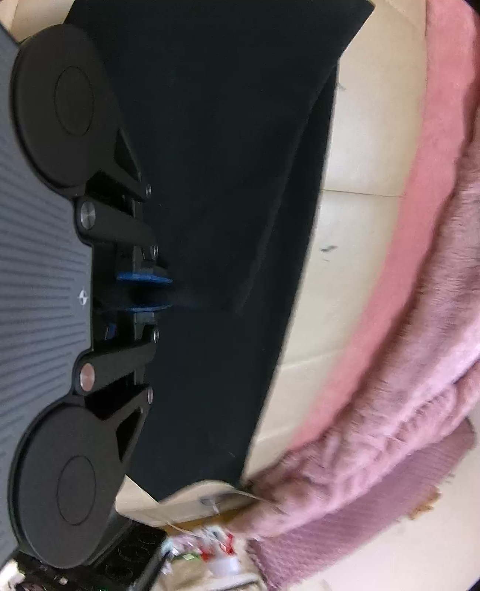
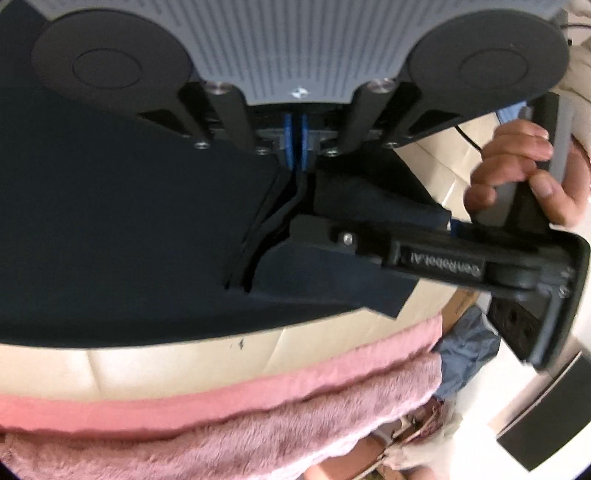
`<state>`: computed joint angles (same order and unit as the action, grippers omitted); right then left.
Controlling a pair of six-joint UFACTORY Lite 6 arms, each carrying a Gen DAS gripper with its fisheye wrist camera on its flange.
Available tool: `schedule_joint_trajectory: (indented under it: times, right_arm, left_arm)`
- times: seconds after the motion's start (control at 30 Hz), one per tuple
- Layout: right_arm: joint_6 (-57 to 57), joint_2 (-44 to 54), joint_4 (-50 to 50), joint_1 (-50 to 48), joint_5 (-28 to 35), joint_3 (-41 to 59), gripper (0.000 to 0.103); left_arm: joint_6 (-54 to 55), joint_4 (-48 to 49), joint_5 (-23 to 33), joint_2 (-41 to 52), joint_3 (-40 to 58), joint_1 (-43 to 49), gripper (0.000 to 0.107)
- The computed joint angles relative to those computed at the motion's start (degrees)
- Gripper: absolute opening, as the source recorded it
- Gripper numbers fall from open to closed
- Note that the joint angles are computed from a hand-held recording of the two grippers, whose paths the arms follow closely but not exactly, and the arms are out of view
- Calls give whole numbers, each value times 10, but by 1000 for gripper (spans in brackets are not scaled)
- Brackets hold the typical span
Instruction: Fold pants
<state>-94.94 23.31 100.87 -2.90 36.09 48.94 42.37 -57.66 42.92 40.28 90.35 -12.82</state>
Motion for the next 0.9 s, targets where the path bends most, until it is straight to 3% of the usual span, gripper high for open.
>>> schedule_joint_trajectory:
  times: [0.07, 0.1, 0.27, 0.43, 0.5, 0.67, 0.9]
  right_arm:
    - [-4, -8, 23, -15, 13, -12, 34]
    - [-3, -4, 39, -21, 25, -10, 38]
    - [35, 56, 83, -36, 47, 33, 40]
    - [62, 102, 113, -22, 68, 65, 38]
    - [61, 111, 134, -11, 72, 69, 32]
    - [64, 117, 162, 3, 64, 68, 1]
    - [55, 4, 153, 30, -6, 41, 0]
  left_arm:
    - [34, -40, -6, -26, -28, 18, 16]
    - [42, -49, -13, -34, -35, 24, 16]
    - [22, -8, -54, -45, -53, 44, 16]
    - [39, -27, -71, -41, -82, 47, 16]
    - [53, -46, -78, -45, -95, 46, 16]
    - [78, -61, -102, -101, -145, 47, 16]
    - [129, -105, -168, -248, -261, 89, 16]
